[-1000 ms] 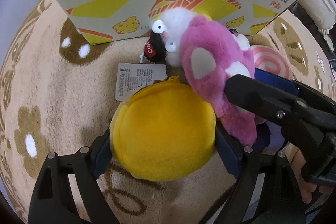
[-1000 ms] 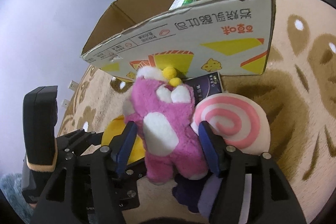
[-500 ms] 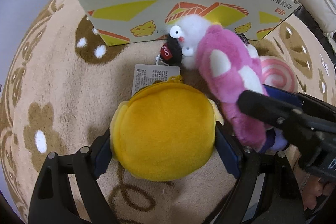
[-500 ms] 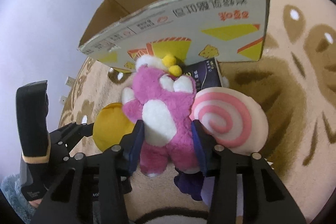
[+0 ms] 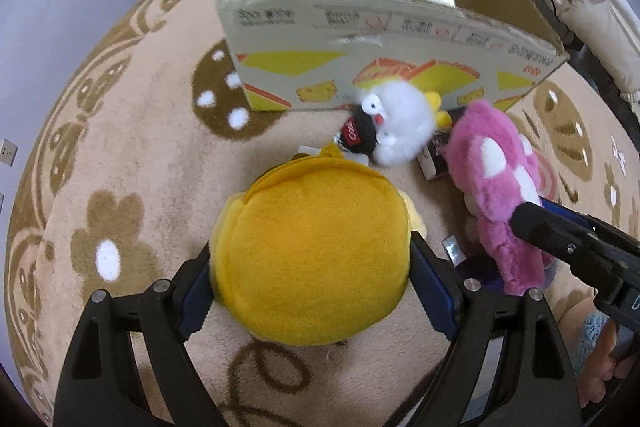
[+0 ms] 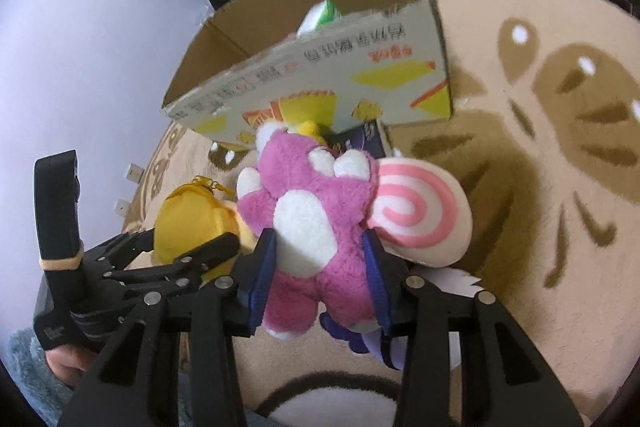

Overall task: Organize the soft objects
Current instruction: 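Lift both plush toys and carry them over the cardboard box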

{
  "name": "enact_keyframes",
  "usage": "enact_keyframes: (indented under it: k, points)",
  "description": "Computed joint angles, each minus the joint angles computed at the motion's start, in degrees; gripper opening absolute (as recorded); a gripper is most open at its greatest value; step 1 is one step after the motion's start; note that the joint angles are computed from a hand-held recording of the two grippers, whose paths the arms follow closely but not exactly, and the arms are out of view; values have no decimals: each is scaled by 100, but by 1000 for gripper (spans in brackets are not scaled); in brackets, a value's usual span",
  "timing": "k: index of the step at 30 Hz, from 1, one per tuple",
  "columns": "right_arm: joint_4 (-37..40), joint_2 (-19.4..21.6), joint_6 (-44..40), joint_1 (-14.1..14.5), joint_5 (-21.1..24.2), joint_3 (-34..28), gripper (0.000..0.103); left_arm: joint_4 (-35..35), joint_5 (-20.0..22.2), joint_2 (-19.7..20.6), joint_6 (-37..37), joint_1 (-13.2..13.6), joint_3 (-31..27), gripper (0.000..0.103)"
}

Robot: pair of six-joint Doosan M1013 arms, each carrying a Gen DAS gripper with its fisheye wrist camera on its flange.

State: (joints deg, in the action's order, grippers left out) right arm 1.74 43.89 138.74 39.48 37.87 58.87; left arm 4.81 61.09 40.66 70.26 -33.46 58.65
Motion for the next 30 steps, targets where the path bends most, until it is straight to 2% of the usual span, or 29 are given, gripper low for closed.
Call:
enact_keyframes:
  k: [3,10,14,30]
  points:
    - [-503,-109,215,51,-50,78,45,229,-221,-101,-212,-34,162,85]
    - [-1021,-232,519,102,-137,149,45,597,-1039,-386,-393,-85,487,86]
    - [-1254,-333,853,105,-288,282,45,844,-1330,-503,-587,-101,612,86]
    - [-1946,-540,1470,101,-636,505,45,1448,-1715,-703,-1168,-93,755,86]
